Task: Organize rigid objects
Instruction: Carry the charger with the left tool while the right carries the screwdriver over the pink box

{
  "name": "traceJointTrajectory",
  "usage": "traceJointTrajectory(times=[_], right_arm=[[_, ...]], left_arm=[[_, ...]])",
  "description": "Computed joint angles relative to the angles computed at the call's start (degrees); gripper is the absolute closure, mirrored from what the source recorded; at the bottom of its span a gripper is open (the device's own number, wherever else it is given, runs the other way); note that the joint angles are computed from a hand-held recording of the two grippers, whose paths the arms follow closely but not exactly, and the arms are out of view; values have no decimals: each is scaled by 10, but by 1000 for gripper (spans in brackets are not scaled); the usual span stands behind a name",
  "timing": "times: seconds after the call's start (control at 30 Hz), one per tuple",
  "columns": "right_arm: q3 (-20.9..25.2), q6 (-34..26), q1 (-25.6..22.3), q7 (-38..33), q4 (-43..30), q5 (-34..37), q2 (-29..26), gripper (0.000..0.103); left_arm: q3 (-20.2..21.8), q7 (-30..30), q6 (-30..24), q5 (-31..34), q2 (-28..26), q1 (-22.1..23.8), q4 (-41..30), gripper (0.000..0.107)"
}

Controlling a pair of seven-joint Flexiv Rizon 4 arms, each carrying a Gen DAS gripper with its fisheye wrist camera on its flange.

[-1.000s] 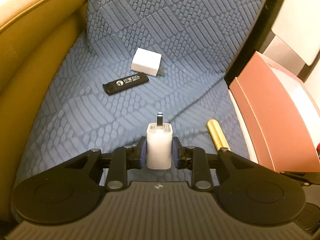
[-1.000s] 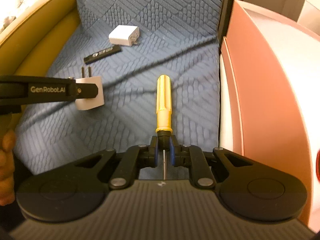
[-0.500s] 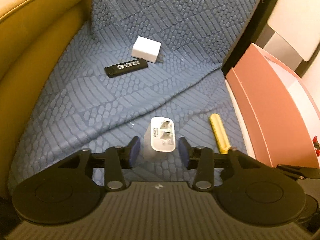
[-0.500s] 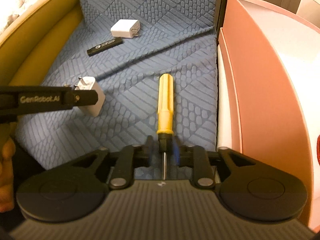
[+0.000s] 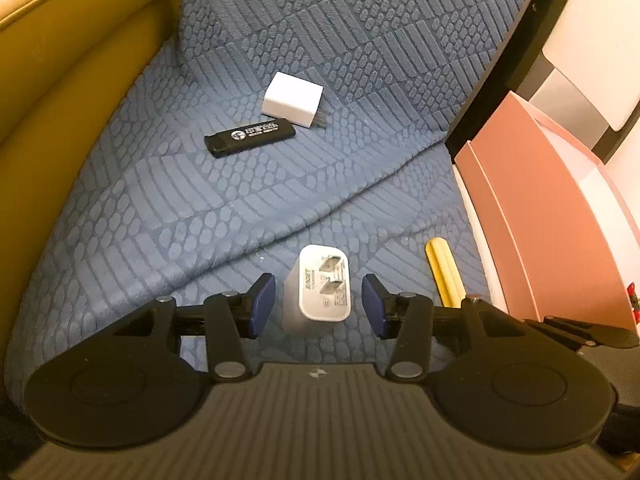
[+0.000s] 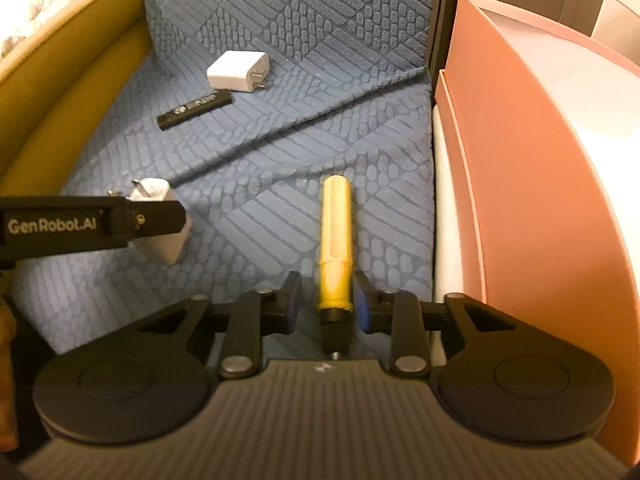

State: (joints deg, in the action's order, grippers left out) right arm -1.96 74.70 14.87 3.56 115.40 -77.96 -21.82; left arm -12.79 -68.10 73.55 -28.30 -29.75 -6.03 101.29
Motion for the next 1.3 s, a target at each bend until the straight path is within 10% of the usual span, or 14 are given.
traceJointTrajectory(times=[0.47, 0.87, 1.3], right_arm=[[6, -8, 2, -2, 11, 14, 18, 83], [22, 18, -24, 12, 41, 6, 75, 83], [51, 15, -62, -34, 64, 40, 171, 83]], left_arm=[[22, -29, 3, 48, -13, -16, -17, 72], [-46, 42, 21, -49, 40, 24, 24, 76], [-8, 22, 10, -53, 95, -44, 6, 76]])
